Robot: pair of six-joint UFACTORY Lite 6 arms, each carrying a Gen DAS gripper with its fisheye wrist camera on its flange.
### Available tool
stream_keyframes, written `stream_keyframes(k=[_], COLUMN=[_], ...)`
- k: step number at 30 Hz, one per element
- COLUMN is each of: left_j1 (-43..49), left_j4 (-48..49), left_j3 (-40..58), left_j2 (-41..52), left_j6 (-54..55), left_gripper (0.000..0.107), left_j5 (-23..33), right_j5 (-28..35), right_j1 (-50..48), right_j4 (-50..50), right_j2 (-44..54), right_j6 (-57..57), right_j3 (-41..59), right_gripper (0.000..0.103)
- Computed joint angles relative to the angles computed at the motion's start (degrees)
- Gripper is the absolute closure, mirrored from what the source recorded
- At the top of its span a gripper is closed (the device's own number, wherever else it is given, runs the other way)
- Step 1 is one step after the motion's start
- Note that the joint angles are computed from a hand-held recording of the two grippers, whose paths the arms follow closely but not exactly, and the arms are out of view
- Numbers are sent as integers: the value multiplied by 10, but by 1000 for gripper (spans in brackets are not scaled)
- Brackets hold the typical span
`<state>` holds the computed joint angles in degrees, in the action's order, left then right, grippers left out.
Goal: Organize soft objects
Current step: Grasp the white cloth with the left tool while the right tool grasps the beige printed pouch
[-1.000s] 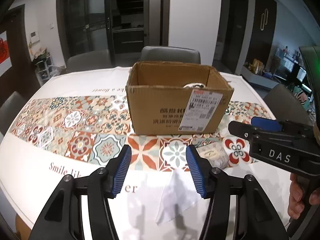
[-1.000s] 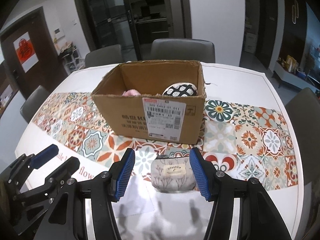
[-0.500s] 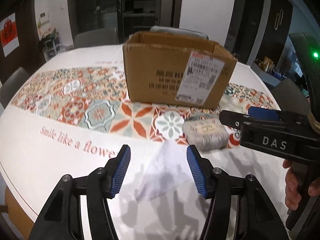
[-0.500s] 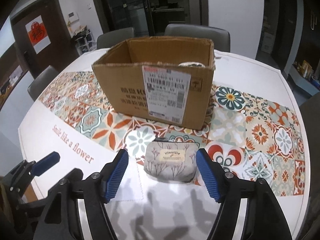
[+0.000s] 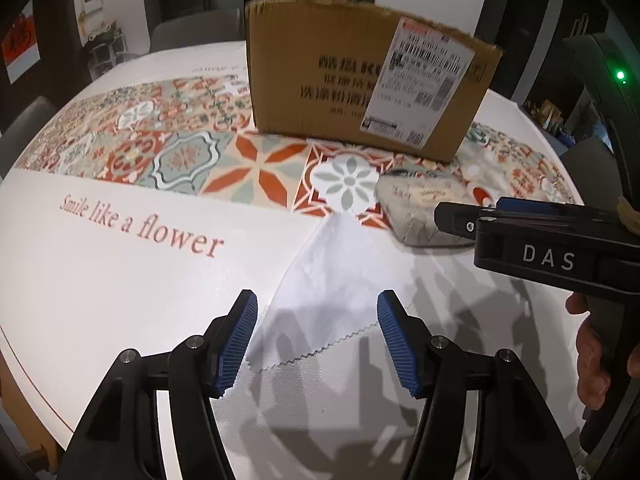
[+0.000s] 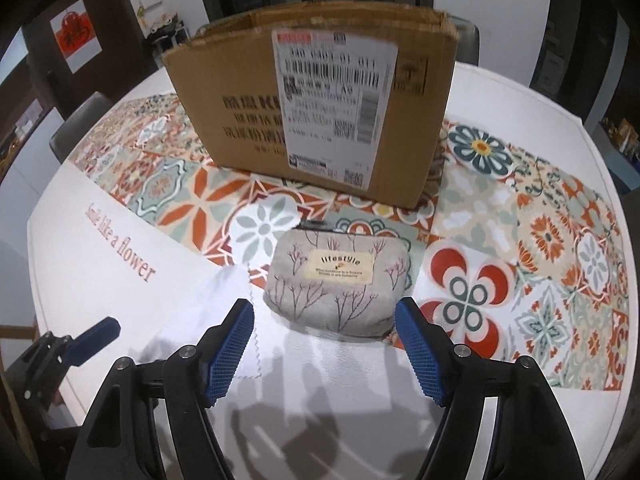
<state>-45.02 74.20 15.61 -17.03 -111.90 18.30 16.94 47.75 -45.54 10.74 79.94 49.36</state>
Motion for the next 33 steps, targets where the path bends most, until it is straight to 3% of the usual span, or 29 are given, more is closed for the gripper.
stream_keyframes(k=[13,24,28,29,31,33], left_j1=[35,48,41,38,32,35], left_j4=[300,362,368,375,385,390], left_j3=[31,43,43,41,36,36], left_j2=[143,181,186,187,183,181], left_j6=[-284,-335,-346,-356,-370,-369], left_gripper=[46,46,46,48,70,78], left_j5=[-21,-10,2,7,20,20], right_j5=[-2,-28,-8,-6,8,11], right_j1=[-6,-35,-16,-13,-5,-2], right_j4=[-11,134,52,33,15,25], right_j2=[99,155,108,98,95,107], right_j6=[-37,-177,-88,-70,-62,-89], right_j3=[62,94,66,61,67,85], right_gripper=[29,25,25,24,23,23])
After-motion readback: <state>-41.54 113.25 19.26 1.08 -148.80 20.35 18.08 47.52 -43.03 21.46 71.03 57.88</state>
